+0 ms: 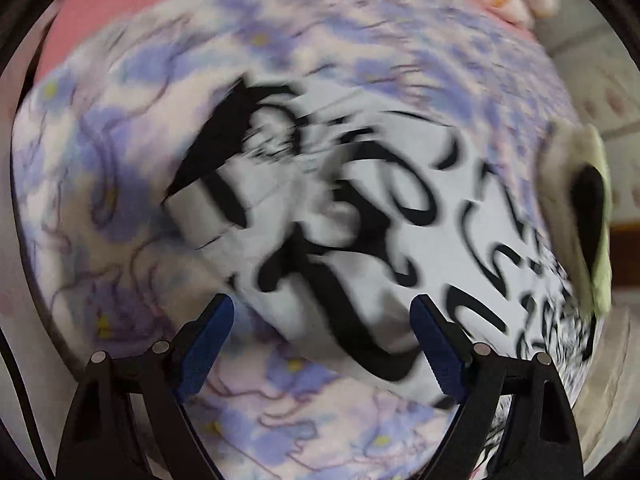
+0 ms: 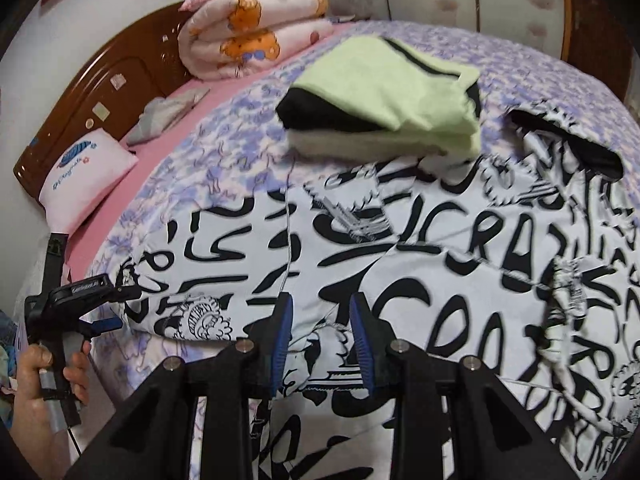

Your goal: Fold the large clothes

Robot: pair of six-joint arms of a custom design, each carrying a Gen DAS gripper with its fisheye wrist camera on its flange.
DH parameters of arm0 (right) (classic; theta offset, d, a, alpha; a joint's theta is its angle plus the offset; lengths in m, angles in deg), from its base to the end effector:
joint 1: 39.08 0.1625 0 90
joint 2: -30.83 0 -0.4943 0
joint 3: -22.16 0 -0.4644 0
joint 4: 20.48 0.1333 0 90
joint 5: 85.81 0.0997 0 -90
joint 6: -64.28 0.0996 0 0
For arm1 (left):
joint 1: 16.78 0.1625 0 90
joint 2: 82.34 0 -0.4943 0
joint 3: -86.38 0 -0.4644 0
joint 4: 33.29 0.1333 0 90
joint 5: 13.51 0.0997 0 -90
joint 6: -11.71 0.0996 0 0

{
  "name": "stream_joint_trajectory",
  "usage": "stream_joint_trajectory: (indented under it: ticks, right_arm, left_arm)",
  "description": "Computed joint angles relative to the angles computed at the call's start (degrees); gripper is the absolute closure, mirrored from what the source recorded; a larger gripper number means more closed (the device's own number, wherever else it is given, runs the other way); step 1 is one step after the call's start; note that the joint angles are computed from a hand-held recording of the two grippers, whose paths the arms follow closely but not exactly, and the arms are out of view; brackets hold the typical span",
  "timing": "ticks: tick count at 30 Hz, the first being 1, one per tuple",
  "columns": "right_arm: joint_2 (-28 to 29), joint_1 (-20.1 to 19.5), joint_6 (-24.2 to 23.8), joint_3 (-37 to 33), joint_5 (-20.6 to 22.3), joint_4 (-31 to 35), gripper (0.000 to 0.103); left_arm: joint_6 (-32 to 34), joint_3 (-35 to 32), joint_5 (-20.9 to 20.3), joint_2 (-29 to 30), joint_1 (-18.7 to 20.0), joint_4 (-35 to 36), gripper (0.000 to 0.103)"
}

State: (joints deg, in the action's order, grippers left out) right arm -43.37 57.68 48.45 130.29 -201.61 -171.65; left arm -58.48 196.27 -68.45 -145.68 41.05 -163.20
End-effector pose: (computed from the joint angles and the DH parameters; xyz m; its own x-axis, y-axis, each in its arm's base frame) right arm 0.1658 -0.6345 0.3448 -0.8542 -0.1525 0.4971 -0.3510 0.8745 -0.3348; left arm -0.1746 -0.6354 0.1746 -0.7204 -0.6243 -0.3022 -0.4394 0.7479 -0.4976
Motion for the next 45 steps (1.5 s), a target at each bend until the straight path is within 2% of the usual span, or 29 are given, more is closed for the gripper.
stream_joint_trajectory:
  ticks: [3,9,12,14,15,16,17,18,22,25,27,31,34,37,42,45]
  right_arm:
    - [0.5,-0.7,-0.2,0.5,0.1,0.6,0.074]
    - [0.2,-2.5,1.0,1.7,0.6,2.4,0.074]
    - [-0.3,-3.4,1.8,2.6,0.7,3.3,0.074]
    - [-0.9,-4.0,2.1,3.1,0.6,3.7,0.074]
    - [-1.4,-4.3,2.3,3.5,0.6,4.0,0.074]
    - [-1.8,-4.6,2.5,3.8,0.6,4.1,0.074]
    - [-2.3,-4.9,2.5,4.1,0.6,4.2,0.074]
    - [-2.9,-5.3,2.7,4.5,0.6,4.5,0.074]
    - [-5.5,-6.4,3.0,5.6,0.7,4.8,0.074]
    - [-7.9,-7.2,2.9,6.9,0.9,3.9,0.074]
    - [-9.4,-7.7,2.9,7.5,1.0,3.5,0.074]
    - [-13.3,-9.4,3.8,9.1,2.3,2.7,0.074]
    - [-15.8,-11.2,4.7,10.0,3.6,2.5,0.074]
    - [-18.2,-13.2,4.7,11.0,3.5,1.7,0.074]
    - [-20.8,-17.2,5.3,11.6,2.6,1.5,0.073]
    - [-22.2,-19.8,5.2,12.0,1.6,1.5,0.073]
  left_arm:
    - [-2.9,1.7,-0.9,-0.2,1.5,-3.1,0.014]
    - [-4.1,0.0,0.5,1.8,1.3,-0.3,0.011]
    - [-3.2,-1.1,1.6,3.1,1.0,1.1,0.013]
    - [-2.0,-2.0,2.5,3.9,0.6,1.8,0.027]
    - [-0.9,-2.4,3.1,4.3,0.3,1.5,0.046]
    - [0.9,-2.3,3.2,4.4,-0.1,-0.1,0.076]
    - [3.4,-1.9,2.5,4.3,-0.2,-3.1,0.089]
    - [4.5,-2.2,1.6,4.5,-0.4,-3.8,0.095]
    - [11.1,-4.0,10.1,5.9,-5.6,-1.8,0.097]
    - [17.8,-4.8,15.7,7.4,-10.2,-3.8,0.097]
    - [23.7,-5.5,18.1,8.5,-12.9,-6.7,0.097]
    - [37.8,-6.9,20.0,12.7,-19.2,-15.6,0.097]
    - [47.1,-8.5,17.4,16.9,-22.8,-22.5,0.097]
    - [51.1,-9.6,12.8,21.1,-25.1,-26.0,0.096]
    - [51.0,-12.7,4.5,28.5,-25.8,-23.9,0.096]
    - [51.6,-13.0,1.3,31.4,-25.6,-21.2,0.086]
